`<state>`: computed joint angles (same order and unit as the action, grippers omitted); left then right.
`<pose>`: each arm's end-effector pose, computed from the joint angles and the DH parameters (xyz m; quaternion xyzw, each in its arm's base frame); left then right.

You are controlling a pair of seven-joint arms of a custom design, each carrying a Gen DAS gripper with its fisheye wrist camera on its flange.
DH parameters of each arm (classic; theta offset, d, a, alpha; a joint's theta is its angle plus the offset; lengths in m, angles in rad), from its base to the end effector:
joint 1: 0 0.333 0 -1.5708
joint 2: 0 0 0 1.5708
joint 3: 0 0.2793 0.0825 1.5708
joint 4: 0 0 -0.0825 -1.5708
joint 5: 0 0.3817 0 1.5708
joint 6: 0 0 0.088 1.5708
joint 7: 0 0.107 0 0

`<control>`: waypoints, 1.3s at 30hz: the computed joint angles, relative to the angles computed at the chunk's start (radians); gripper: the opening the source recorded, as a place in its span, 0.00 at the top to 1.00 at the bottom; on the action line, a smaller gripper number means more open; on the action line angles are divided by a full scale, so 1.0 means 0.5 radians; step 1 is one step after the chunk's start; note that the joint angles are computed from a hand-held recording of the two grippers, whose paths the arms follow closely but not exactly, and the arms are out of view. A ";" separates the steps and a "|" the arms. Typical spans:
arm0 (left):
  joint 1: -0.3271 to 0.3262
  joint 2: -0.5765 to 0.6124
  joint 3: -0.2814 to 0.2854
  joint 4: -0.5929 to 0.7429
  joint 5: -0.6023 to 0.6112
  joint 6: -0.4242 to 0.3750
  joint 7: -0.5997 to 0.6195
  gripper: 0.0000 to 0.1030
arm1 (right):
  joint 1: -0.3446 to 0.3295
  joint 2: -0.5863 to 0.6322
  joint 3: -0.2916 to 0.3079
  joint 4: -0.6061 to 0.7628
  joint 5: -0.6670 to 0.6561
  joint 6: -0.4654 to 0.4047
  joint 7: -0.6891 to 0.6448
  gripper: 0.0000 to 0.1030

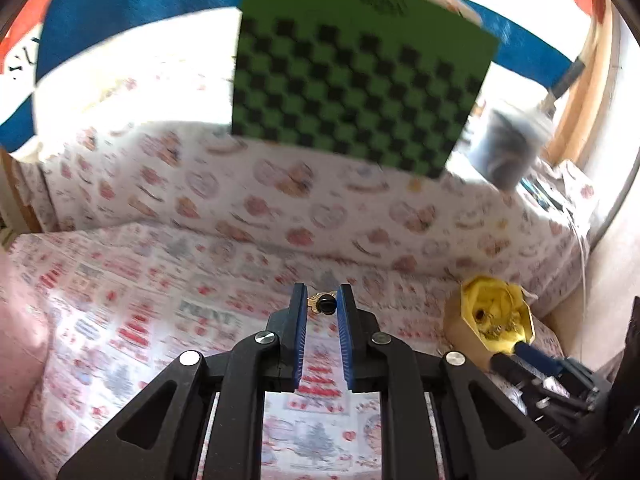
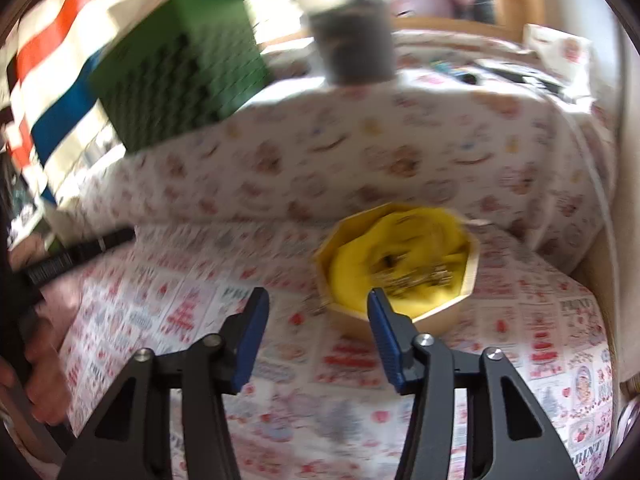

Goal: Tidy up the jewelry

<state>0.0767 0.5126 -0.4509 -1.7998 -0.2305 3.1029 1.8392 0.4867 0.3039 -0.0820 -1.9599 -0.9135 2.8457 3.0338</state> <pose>0.6544 -0.1942 0.3498 -0.5511 0.7233 -0.3842 0.1601 0.5595 0.2879 0.3371 -0.5766 0.7337 -0.2141 0.2887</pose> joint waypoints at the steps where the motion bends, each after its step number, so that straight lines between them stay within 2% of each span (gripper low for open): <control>1: -0.047 -0.013 0.061 -0.011 0.016 0.037 -0.033 0.86 | -0.028 0.042 0.045 0.051 0.097 -0.030 -0.117 0.64; 3: -0.124 -0.033 0.164 -0.018 0.057 0.048 -0.107 0.86 | -0.088 0.171 0.152 0.225 0.383 -0.167 -0.476 0.68; 5: -0.095 -0.010 0.141 0.012 0.063 0.016 -0.128 0.86 | -0.119 0.293 0.208 0.389 0.589 -0.281 -0.740 0.75; 7: -0.076 0.018 0.124 0.053 0.068 -0.049 -0.128 0.86 | -0.126 0.400 0.237 0.543 0.752 -0.409 -0.924 0.78; 12: -0.135 0.046 0.187 0.097 0.090 -0.104 -0.161 0.86 | 0.058 0.632 0.101 0.930 0.800 -0.846 -1.079 0.82; 14: -0.113 0.051 0.161 0.100 0.074 -0.122 -0.145 0.86 | 0.088 0.700 0.076 1.037 0.834 -0.974 -1.112 0.85; 16: -0.105 0.053 0.150 0.104 0.059 -0.132 -0.133 0.86 | 0.088 0.745 0.075 1.100 0.887 -1.029 -1.146 0.85; 21: -0.086 0.052 0.128 0.108 0.020 -0.144 -0.103 0.86 | 0.087 0.803 0.052 1.160 0.960 -1.033 -1.102 0.91; 31: -0.089 0.059 0.125 0.127 -0.035 -0.174 -0.064 0.86 | -0.083 0.674 0.127 0.888 1.273 -0.612 -1.207 0.99; 36: -0.101 0.052 0.140 0.123 -0.046 -0.167 -0.070 0.86 | -0.001 0.568 0.066 0.756 1.187 -0.518 -1.154 1.00; 39: -0.115 0.053 0.156 0.127 -0.041 -0.170 -0.083 0.86 | 0.086 0.519 0.000 0.736 1.040 -0.630 -1.071 0.98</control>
<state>0.0192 0.5389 -0.3730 -1.7365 -0.2512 3.0178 1.7977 0.5296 0.5634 -0.0821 -1.5920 -0.3932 2.5307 2.4981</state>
